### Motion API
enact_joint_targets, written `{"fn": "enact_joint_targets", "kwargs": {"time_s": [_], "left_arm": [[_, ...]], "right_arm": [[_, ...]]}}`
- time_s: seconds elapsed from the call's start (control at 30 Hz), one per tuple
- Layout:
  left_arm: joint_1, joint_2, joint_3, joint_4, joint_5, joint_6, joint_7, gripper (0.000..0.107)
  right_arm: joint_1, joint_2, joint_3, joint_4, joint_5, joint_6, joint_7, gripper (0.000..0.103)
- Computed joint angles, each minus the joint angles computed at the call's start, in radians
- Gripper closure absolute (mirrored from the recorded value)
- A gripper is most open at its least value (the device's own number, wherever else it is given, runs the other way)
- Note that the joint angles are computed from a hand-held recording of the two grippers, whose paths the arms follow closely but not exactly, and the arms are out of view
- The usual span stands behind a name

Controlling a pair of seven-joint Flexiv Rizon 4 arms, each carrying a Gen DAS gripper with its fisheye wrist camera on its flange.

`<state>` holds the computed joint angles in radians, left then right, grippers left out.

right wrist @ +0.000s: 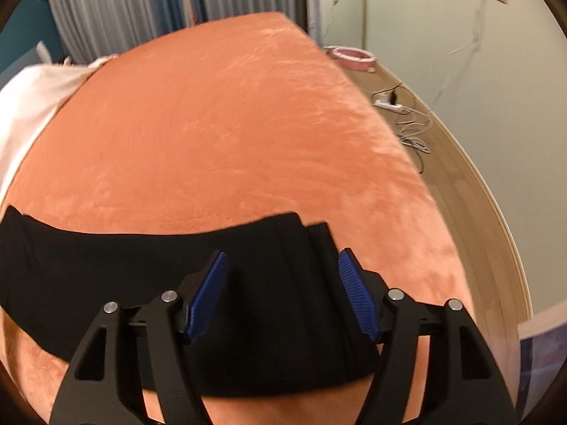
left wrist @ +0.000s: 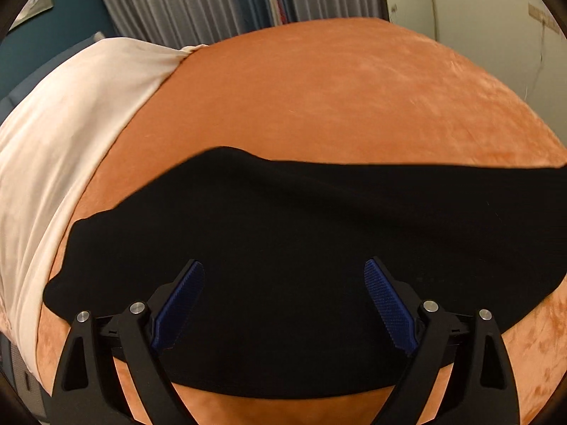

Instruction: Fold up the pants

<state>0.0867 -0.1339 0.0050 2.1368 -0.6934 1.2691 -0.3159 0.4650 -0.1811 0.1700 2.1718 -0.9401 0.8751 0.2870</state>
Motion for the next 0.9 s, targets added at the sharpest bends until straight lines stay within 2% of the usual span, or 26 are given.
{"fn": "enact_joint_targets", "kwargs": {"time_s": [0.03,0.07,0.17,0.2,0.23,0.27,0.3,0.4,0.43,0.5,0.53,0.6,0.67,0.7,0.73,0.77,0.8,0.83,0.87,0.9], "left_arm": [[-0.022,0.001,0.005,0.02,0.053,0.036,-0.039,0.017],[-0.028,-0.013,0.006,0.019,0.082,0.053,-0.059,0.017],[-0.048,-0.037,0.03,0.037,0.23,0.115,-0.151,0.017],[-0.049,-0.046,0.021,0.051,0.246,0.173,-0.165,0.014],[-0.038,-0.057,-0.002,0.059,0.24,0.22,-0.158,0.013],[-0.036,-0.076,-0.02,0.062,0.246,0.253,-0.167,0.013],[-0.037,-0.08,-0.02,0.061,0.266,0.268,-0.187,0.013],[-0.04,-0.075,-0.002,0.042,0.33,0.239,-0.253,0.015],[-0.031,-0.066,-0.005,0.037,0.334,0.215,-0.26,0.015],[-0.02,-0.056,-0.017,0.034,0.326,0.176,-0.272,0.015],[-0.018,-0.052,-0.016,0.027,0.323,0.147,-0.283,0.015],[-0.032,-0.06,0.004,0.017,0.364,0.13,-0.317,0.014],[-0.048,-0.066,0.023,0.016,0.415,0.16,-0.359,0.014],[-0.058,-0.067,0.032,0.022,0.439,0.177,-0.388,0.015],[-0.063,-0.06,0.034,0.024,0.454,0.176,-0.406,0.015],[-0.045,-0.038,0.004,0.035,0.42,0.153,-0.375,0.015],[-0.037,-0.017,-0.017,0.048,0.387,0.134,-0.348,0.015],[-0.036,0.001,-0.03,0.058,0.355,0.125,-0.32,0.015],[-0.041,0.022,-0.049,0.076,0.307,0.129,-0.279,0.015],[-0.053,0.038,-0.062,0.092,0.265,0.136,-0.24,0.015]], "right_arm": [[-0.003,-0.015,-0.004,-0.009,-0.008,0.008,-0.025,0.068],[0.012,-0.02,-0.01,-0.018,-0.004,-0.013,-0.032,0.096],[0.02,0.064,-0.001,0.038,-0.168,-0.064,0.11,0.096],[0.004,0.082,0.007,0.07,-0.191,-0.067,0.152,0.096],[-0.017,0.073,0.005,0.092,-0.16,-0.033,0.142,0.095],[-0.052,0.047,-0.004,0.118,-0.164,0.054,0.153,0.092],[-0.059,0.039,-0.023,0.137,-0.234,0.096,0.214,0.09],[-0.061,0.086,-0.009,0.151,-0.349,0.067,0.318,0.083],[-0.059,0.107,0.005,0.153,-0.351,0.04,0.339,0.082],[-0.023,0.147,0.059,0.145,-0.298,-0.091,0.326,0.08],[-0.013,0.164,0.073,0.149,-0.317,-0.109,0.346,0.08],[-0.005,0.164,0.087,0.156,-0.321,-0.097,0.355,0.083],[-0.004,0.103,0.097,0.154,-0.16,-0.103,0.236,0.085],[-0.003,0.096,0.075,0.162,-0.134,-0.08,0.22,0.085],[-0.01,0.116,0.068,0.184,-0.173,-0.051,0.268,0.085],[-0.014,0.142,0.08,0.194,-0.188,-0.065,0.305,0.085],[0.01,0.175,0.095,0.19,-0.172,-0.144,0.316,0.082],[0.008,0.202,0.1,0.193,-0.203,-0.16,0.335,0.08],[-0.009,0.225,0.086,0.202,-0.246,-0.111,0.346,0.078],[-0.031,0.233,0.071,0.203,-0.271,-0.049,0.342,0.061]]}}
